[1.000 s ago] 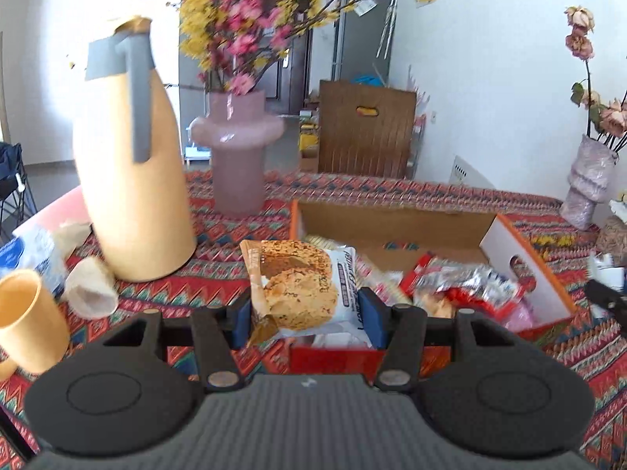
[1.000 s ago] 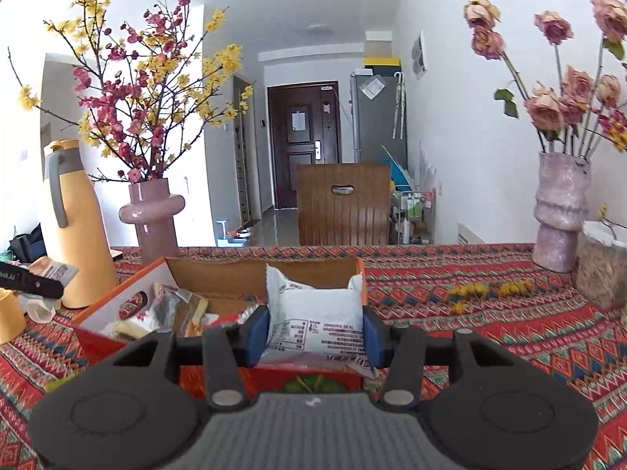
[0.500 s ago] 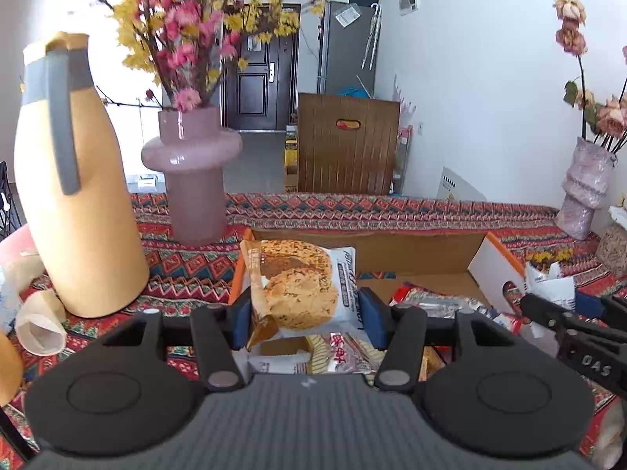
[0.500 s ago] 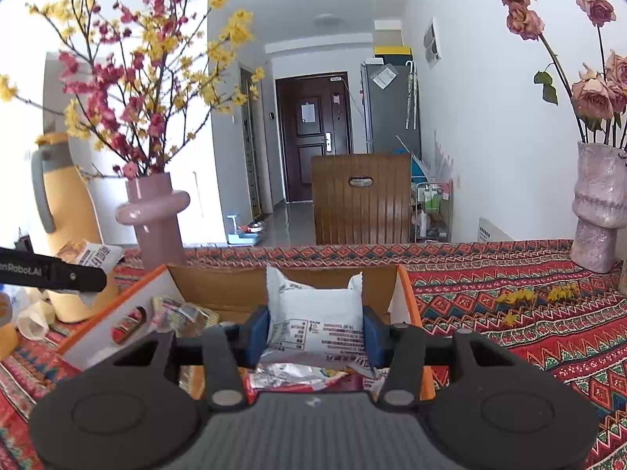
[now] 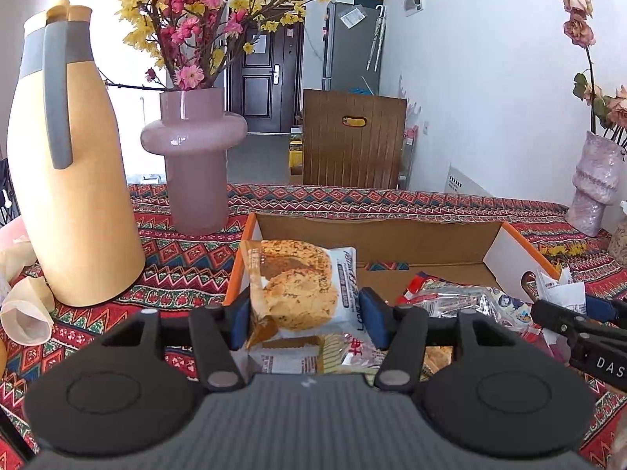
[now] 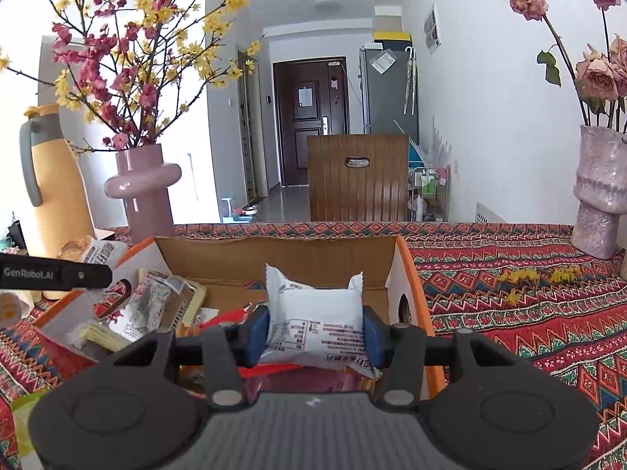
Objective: Organize snacks
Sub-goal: 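Open both grippers to drop the packets into the box, then move both tools back from the box to the snack pile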
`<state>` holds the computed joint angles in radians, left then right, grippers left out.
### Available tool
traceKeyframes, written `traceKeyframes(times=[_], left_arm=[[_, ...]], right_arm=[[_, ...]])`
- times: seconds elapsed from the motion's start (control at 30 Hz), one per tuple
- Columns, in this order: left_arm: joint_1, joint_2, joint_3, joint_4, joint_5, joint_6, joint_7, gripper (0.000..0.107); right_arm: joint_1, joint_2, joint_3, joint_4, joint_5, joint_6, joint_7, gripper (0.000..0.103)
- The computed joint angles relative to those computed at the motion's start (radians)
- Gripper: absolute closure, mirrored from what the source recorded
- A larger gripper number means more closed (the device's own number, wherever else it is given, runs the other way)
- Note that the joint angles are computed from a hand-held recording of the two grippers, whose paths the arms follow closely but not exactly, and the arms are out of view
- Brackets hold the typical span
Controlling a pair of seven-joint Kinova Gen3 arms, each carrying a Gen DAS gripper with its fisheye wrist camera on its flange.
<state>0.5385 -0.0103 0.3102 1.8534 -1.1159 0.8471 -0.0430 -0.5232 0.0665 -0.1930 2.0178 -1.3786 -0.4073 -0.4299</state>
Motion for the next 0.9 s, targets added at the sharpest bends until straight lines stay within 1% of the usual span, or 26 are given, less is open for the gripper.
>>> traceKeyframes(times=[0.03, 0.07, 0.1, 0.13, 0.17, 0.2, 0.23, 0.27, 0.3, 0.33, 0.37, 0.43, 0.77, 0.9], left_arm=[[0.004, 0.002, 0.004, 0.002, -0.016, 0.012, 0.019, 0.041], [0.006, -0.002, 0.005, 0.008, -0.026, 0.012, 0.029, 0.037], [0.005, -0.006, 0.003, 0.013, -0.030, 0.003, 0.033, 0.032], [0.005, -0.008, 0.006, 0.016, -0.039, 0.005, 0.043, 0.029], [0.008, -0.007, 0.011, 0.019, -0.054, 0.016, 0.059, 0.020], [0.010, -0.007, 0.014, 0.022, -0.066, 0.024, 0.073, 0.008], [0.013, -0.004, 0.018, 0.020, -0.074, 0.038, 0.086, 0.004], [0.016, 0.001, 0.020, 0.018, -0.081, 0.052, 0.099, 0.004], [0.018, 0.001, 0.017, 0.017, -0.075, 0.050, 0.095, 0.004], [0.017, 0.000, 0.014, 0.017, -0.071, 0.045, 0.093, 0.004], [0.017, 0.000, 0.012, 0.017, -0.069, 0.045, 0.093, 0.004], [0.017, 0.003, 0.009, 0.014, -0.061, 0.043, 0.087, 0.004], [0.020, 0.009, -0.001, 0.001, -0.033, 0.059, 0.079, 0.004], [0.025, 0.002, 0.004, -0.023, -0.013, 0.088, 0.064, 0.004]], right_arm=[[0.000, 0.000, 0.000, 0.000, 0.000, 0.002, 0.000, 0.052], [0.000, -0.001, 0.000, 0.002, 0.002, 0.001, -0.003, 0.048], [-0.003, -0.002, -0.002, 0.004, 0.007, -0.009, -0.011, 0.041], [-0.005, -0.002, -0.004, 0.009, 0.022, -0.021, -0.028, 0.038], [-0.008, -0.004, -0.007, 0.013, 0.030, -0.033, -0.038, 0.037], [-0.007, -0.006, -0.006, 0.015, 0.040, -0.032, -0.048, 0.035], [-0.005, -0.010, -0.005, 0.019, 0.055, -0.029, -0.067, 0.032], [-0.004, -0.012, -0.006, 0.023, 0.068, -0.032, -0.084, 0.019], [-0.006, -0.014, -0.008, 0.029, 0.079, -0.043, -0.100, 0.003], [-0.011, -0.012, -0.012, 0.035, 0.092, -0.066, -0.120, 0.000], [-0.014, -0.013, -0.015, 0.040, 0.099, -0.084, -0.131, 0.000], [-0.017, -0.017, -0.016, 0.041, 0.087, -0.090, -0.123, 0.000], [-0.015, -0.017, -0.018, 0.038, 0.070, -0.085, -0.106, 0.000], [-0.014, -0.019, -0.017, 0.036, 0.065, -0.080, -0.097, 0.000]])
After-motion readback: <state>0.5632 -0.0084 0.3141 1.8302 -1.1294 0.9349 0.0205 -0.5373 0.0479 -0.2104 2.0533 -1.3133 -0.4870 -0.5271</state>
